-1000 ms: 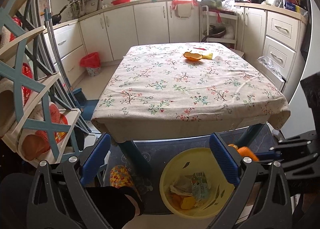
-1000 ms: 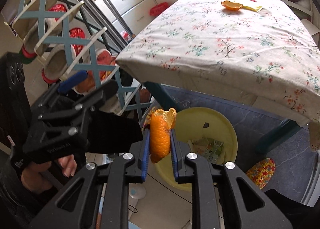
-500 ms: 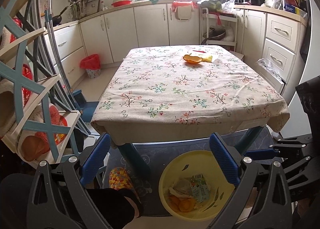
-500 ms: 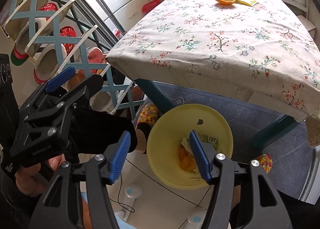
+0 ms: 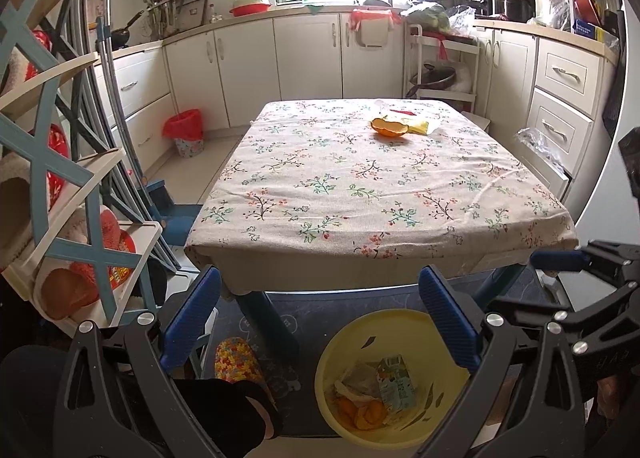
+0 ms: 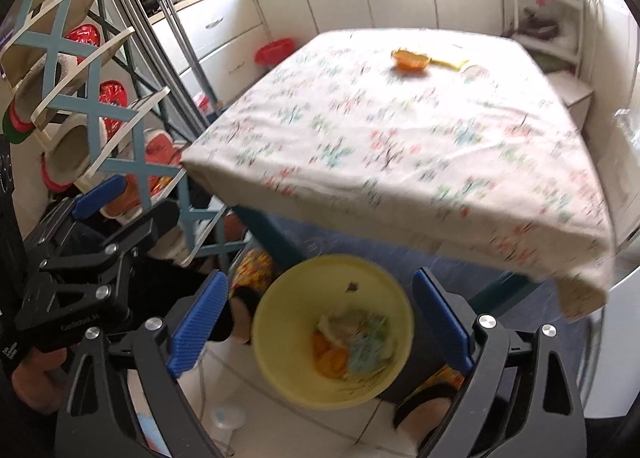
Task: Collect trash
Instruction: 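Move both tools back over the table toward the peel and yellow wrapper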
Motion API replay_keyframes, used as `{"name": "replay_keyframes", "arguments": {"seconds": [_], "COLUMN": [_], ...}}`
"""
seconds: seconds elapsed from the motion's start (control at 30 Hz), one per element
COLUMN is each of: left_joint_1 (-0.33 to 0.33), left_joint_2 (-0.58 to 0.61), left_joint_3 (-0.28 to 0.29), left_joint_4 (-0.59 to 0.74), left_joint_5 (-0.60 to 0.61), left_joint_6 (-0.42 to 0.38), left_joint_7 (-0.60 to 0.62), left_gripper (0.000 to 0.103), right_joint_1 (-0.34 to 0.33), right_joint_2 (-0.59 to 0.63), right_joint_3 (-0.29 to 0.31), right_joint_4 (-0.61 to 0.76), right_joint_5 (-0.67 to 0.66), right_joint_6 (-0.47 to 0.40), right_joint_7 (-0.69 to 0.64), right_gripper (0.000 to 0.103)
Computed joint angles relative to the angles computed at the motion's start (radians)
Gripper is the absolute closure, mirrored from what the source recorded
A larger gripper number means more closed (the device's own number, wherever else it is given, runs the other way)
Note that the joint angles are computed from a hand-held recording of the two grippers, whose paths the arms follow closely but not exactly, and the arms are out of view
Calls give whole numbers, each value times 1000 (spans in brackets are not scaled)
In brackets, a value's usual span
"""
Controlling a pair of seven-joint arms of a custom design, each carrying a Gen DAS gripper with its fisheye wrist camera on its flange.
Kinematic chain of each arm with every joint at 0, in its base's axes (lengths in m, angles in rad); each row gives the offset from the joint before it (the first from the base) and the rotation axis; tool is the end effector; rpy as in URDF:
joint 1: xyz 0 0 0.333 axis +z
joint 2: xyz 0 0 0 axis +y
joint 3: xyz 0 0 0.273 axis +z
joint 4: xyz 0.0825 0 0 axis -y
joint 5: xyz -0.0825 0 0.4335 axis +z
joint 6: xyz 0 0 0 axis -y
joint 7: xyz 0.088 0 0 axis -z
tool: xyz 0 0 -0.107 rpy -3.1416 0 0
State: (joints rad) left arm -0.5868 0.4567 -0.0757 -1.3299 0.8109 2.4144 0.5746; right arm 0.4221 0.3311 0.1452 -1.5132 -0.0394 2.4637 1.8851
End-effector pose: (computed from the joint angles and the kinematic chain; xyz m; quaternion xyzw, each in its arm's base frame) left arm 0.6163 -0.4613 0.4968 -0.6064 0.6659 -0.3003 0.3141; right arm 0.6309 0.3863 0.4929 -0.7526 0.5829 -0.0991 0.2900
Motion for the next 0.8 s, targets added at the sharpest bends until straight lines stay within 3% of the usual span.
{"name": "replay_keyframes", "arguments": {"seconds": [0.2,0.63,0.73,0.8], "left_joint_1": [1,-1,-1,-4], "left_joint_2": [2,23,37,49], "left_joint_3": [2,9,8,12], "left_joint_4": [5,38,57,75], "left_joint_5": [2,-5,-20,-26], "left_joint_6": [10,30,33,36], "left_joint_7": [-7,-4,16,26], "left_gripper": [8,8,8,8], "right_joint_1": [31,60,38,34], "right_joint_2": [-16,-76,-66,-41], "right_joint_3": [-36,-97,-77,-70], "right_joint_4": [-9,-73,-56,-13], "right_joint_5": [-134,-454,-419,-393], "right_joint_6": [25,187,181,123], "right_joint_7": [77,352,335,308], "right_gripper": [11,7,7,7]}}
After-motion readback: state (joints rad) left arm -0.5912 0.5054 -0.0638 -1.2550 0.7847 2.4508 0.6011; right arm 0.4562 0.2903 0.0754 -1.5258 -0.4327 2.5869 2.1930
